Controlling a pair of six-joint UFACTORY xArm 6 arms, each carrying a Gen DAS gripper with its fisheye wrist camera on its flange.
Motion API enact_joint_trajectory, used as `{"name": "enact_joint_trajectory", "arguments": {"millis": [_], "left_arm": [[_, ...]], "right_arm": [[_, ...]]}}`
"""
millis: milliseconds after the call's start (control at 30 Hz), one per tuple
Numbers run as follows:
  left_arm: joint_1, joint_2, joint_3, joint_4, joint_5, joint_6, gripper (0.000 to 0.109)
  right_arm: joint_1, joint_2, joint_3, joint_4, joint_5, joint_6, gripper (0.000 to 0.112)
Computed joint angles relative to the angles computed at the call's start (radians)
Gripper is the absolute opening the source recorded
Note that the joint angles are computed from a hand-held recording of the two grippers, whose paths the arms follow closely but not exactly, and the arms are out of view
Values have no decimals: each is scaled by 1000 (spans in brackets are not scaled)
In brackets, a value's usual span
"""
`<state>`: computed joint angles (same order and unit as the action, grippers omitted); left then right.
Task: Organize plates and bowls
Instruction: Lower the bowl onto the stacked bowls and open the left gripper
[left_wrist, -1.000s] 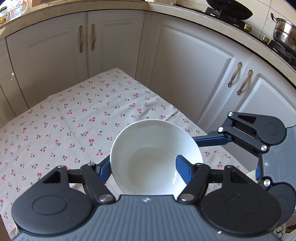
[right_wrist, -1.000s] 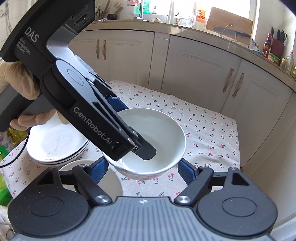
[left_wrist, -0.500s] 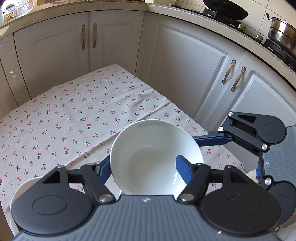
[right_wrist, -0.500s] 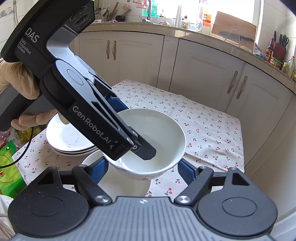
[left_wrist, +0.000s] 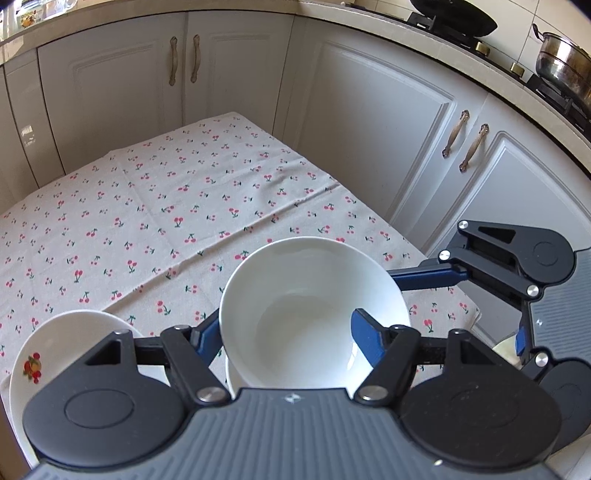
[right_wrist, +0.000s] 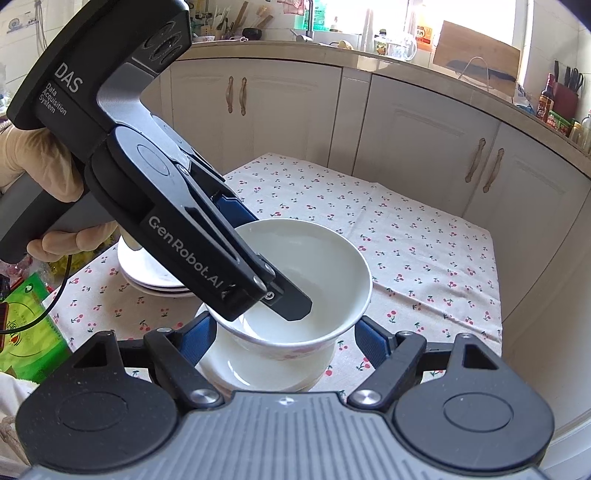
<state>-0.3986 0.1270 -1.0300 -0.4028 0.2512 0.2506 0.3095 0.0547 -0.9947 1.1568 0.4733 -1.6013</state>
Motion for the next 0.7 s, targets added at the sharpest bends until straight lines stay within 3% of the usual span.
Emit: {"name": "enact_joint_trajectory", "arguments": {"millis": [367, 700], "left_arm": [[-10, -8, 52, 51, -46, -19, 71], [-14, 8, 47, 14, -48, 13, 72]], "right_arm": [[-4, -5, 31, 9, 23, 14, 85], [-2, 17, 29, -7, 18, 23, 85]]}}
